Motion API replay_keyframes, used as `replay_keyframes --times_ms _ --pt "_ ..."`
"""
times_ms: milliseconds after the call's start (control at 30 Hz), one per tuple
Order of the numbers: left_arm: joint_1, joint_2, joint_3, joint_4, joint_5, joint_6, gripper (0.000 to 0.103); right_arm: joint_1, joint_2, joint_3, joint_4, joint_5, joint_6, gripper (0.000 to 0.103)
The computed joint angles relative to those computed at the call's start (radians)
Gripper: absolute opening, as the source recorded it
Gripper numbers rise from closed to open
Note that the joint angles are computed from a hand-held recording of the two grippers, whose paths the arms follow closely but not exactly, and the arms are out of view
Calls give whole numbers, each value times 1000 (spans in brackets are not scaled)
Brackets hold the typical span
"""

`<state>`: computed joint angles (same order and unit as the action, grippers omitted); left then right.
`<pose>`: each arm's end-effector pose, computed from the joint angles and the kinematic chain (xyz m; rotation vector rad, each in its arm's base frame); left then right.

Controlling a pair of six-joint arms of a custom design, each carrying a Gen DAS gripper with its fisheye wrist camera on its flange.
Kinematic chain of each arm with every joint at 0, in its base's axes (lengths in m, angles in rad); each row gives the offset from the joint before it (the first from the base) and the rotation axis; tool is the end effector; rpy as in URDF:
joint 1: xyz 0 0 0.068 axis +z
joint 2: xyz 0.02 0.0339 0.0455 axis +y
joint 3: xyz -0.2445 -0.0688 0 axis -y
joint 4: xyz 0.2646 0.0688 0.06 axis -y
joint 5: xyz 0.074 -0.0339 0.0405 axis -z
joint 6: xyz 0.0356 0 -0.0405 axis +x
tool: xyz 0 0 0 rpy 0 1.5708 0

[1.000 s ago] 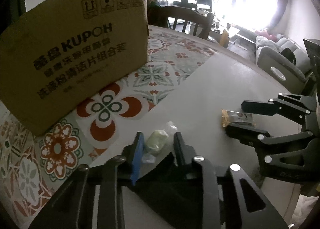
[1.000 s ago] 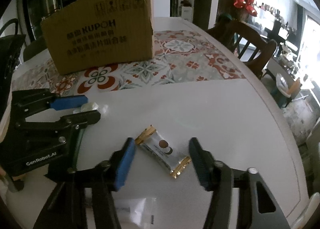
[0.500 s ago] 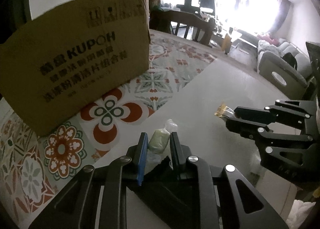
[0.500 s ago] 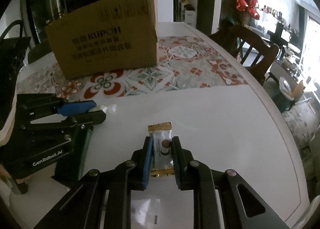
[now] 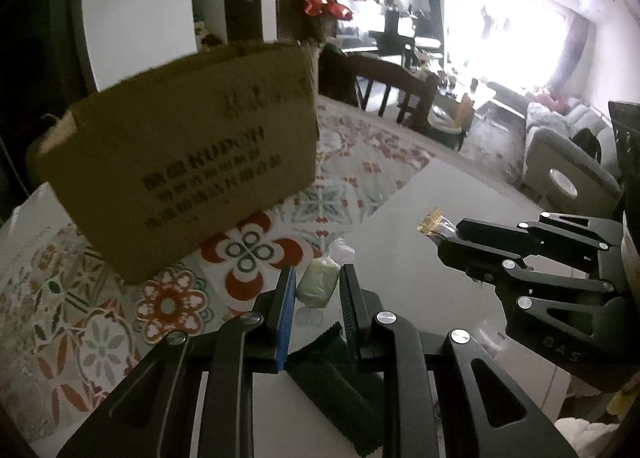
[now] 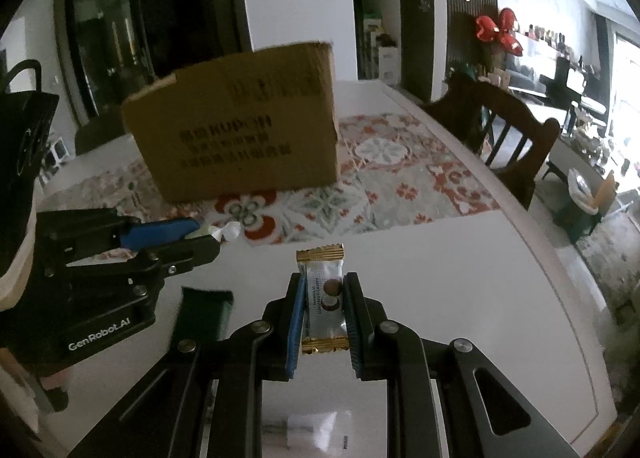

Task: Organize snacks
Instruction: 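Carry the white packet and chocolate bar with both tools over the box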

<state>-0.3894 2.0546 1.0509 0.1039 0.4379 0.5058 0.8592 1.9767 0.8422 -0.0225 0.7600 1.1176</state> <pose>0.3574 -0.1630 0.0558 1.2104 2.0895 -0.4860 0.2294 0.2285 0.0323 0.4856 2.2467 -0.1017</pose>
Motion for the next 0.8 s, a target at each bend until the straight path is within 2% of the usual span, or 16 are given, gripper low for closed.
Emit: replay_keyframes --times_ms 233,467,800 --pt "32 -94 -54 46 6 -56 23 6 -60 -3 31 64 -72 20" --pt "71 -182 -97 113 12 -110 23 -4 -120 -4 111 105 -197 21" --pt "116 -242 -76 150 8 -152 23 -49 -167 26 239 117 -405 21"
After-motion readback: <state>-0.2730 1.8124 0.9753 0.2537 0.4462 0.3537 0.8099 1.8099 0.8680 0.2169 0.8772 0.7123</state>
